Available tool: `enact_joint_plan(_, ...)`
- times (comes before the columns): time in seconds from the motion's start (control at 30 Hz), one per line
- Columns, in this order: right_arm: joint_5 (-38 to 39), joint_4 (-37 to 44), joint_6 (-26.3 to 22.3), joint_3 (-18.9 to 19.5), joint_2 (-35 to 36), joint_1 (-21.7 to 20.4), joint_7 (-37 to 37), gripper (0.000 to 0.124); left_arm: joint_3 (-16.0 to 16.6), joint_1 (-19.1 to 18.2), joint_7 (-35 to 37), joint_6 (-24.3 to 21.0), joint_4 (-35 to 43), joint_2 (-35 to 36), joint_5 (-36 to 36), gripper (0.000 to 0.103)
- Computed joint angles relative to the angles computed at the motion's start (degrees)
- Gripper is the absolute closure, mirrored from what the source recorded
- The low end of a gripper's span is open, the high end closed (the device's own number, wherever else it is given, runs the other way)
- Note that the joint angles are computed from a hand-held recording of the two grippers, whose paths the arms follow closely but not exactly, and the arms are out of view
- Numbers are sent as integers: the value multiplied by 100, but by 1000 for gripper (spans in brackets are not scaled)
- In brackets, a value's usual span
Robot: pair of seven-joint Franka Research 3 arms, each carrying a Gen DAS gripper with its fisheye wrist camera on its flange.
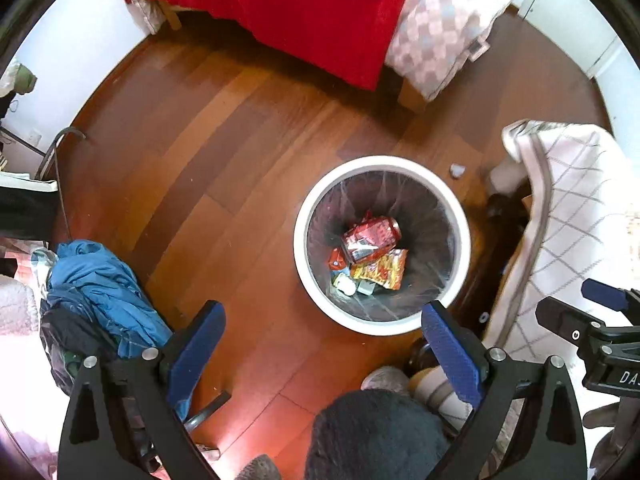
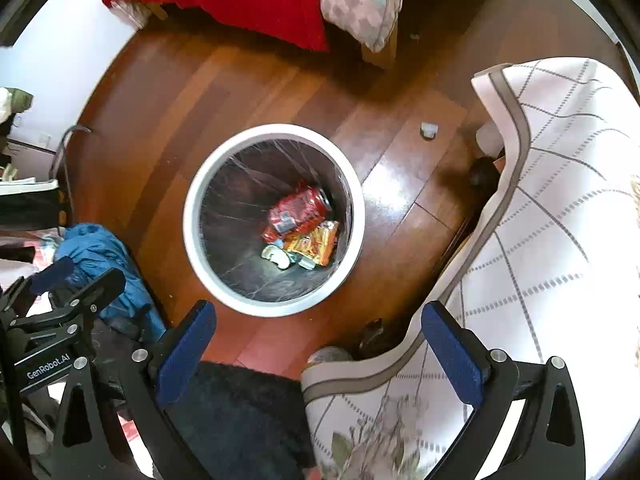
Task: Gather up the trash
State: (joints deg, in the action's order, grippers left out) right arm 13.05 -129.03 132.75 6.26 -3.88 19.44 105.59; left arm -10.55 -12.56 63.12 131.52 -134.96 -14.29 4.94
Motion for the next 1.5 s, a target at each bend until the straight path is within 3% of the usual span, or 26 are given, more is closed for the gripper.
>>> enact_joint_plan(0.37, 631, -541, -369, 23, -1874, 89, -239, 21, 174, -355, 223, -519, -253, -1679, -457, 3)
enact_joint_plan(0.73, 1229, -336, -1111, -34, -3210, 187, -489, 21, 375, -573, 413, -1187, -2, -2588, -908, 3)
enact_joint_plan(0.9, 1369, -89, -1485, -47, -3320, 186, -607, 21, 444, -633, 552, -1492, 113, -2764, -1093, 3)
enact_joint_plan(1.17, 1443, 200, -1962, -30, -3374, 125, -748, 21, 393, -673, 538, -1602, 200, -2978, -1216, 3)
enact_joint_plan(1.5, 1473, 374, -2156, 11, -3421, 54, -829, 21, 399, -712, 474, -1592, 159, -3093, -1292, 3)
